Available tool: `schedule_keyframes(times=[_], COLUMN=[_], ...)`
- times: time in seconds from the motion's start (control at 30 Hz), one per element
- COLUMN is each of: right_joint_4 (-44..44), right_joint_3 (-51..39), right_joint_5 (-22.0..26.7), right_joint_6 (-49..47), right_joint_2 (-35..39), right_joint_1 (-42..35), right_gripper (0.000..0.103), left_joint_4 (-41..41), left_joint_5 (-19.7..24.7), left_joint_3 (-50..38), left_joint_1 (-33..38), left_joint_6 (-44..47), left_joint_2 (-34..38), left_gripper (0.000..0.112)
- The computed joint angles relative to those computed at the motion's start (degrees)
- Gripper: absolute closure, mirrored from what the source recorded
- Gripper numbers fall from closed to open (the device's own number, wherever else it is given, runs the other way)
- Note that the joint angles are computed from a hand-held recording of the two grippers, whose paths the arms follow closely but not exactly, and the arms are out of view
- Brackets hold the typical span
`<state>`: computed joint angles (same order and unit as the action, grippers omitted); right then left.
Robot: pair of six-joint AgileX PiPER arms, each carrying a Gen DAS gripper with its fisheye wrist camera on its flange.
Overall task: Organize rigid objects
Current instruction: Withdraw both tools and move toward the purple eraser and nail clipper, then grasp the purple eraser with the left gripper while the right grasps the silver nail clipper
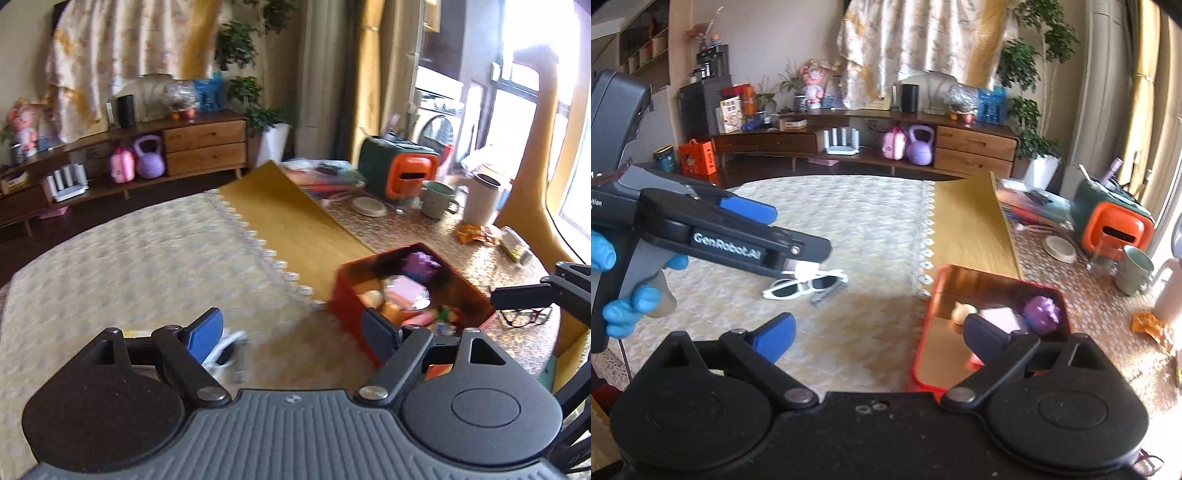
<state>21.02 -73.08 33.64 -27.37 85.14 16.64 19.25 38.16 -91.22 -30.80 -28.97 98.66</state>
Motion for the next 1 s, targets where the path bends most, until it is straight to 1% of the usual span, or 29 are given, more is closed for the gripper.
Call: schedule_keyframes(times=[0.03,0.1,0.17,0.4,0.43,0.5,0.67,0.7,0.8,0.93,1.0], right_joint_4=[-0.3,-0.8,-0.3,0.7,-0.4,-0.8,-3.8,-5.1,-5.4,-6.1,-5.9], right_joint_3=[-0.1,-0.3,-0.8,-2.5,-3.3,-3.5,-5.6,-7.2,-8.4,-11.3,-13.1], right_joint_5=[-0.3,-0.9,-1.7,-3.3,-3.5,-3.6,-4.0,-3.7,-3.4,-2.9,-2.3], right_joint_6=[0.5,1.2,1.1,0.6,1.8,2.4,6.0,7.5,8.0,8.0,7.5], right_joint_2=[0.2,0.7,1.9,5.3,6.7,7.2,11.0,12.9,14.5,17.8,19.5], right_joint_1=[0.7,2.2,4.0,6.6,7.5,7.8,9.2,9.5,9.7,10.0,10.0], right_gripper=[0.004,0.004,0.003,0.001,0.001,0.001,0.001,0.001,0.001,0.002,0.002], left_joint_4=[0.0,-1.0,-2.1,-1.0,-0.6,-1.2,-3.2,-3.1,-4.1,-4.7,-6.5], left_joint_5=[-0.5,-0.8,-1.6,-3.6,-4.4,-5.8,-6.8,-7.0,-7.8,-7.6,-8.5], left_joint_3=[1.9,4.5,7.5,14.7,15.9,17.5,17.6,17.5,16.8,13.3,12.1], left_joint_1=[1.0,3.1,5.3,12.5,13.4,15.1,18.2,18.4,19.7,20.7,21.3], left_joint_6=[-0.2,0.2,-0.1,-1.5,-2.2,-2.1,0.3,0.4,1.1,2.2,6.0], left_joint_2=[-1.4,-3.5,-5.6,-9.6,-10.1,-10.7,-9.0,-8.4,-6.5,-2.6,-1.0], left_gripper=[0.029,0.023,0.020,0.018,0.018,0.018,0.018,0.018,0.018,0.018,0.018])
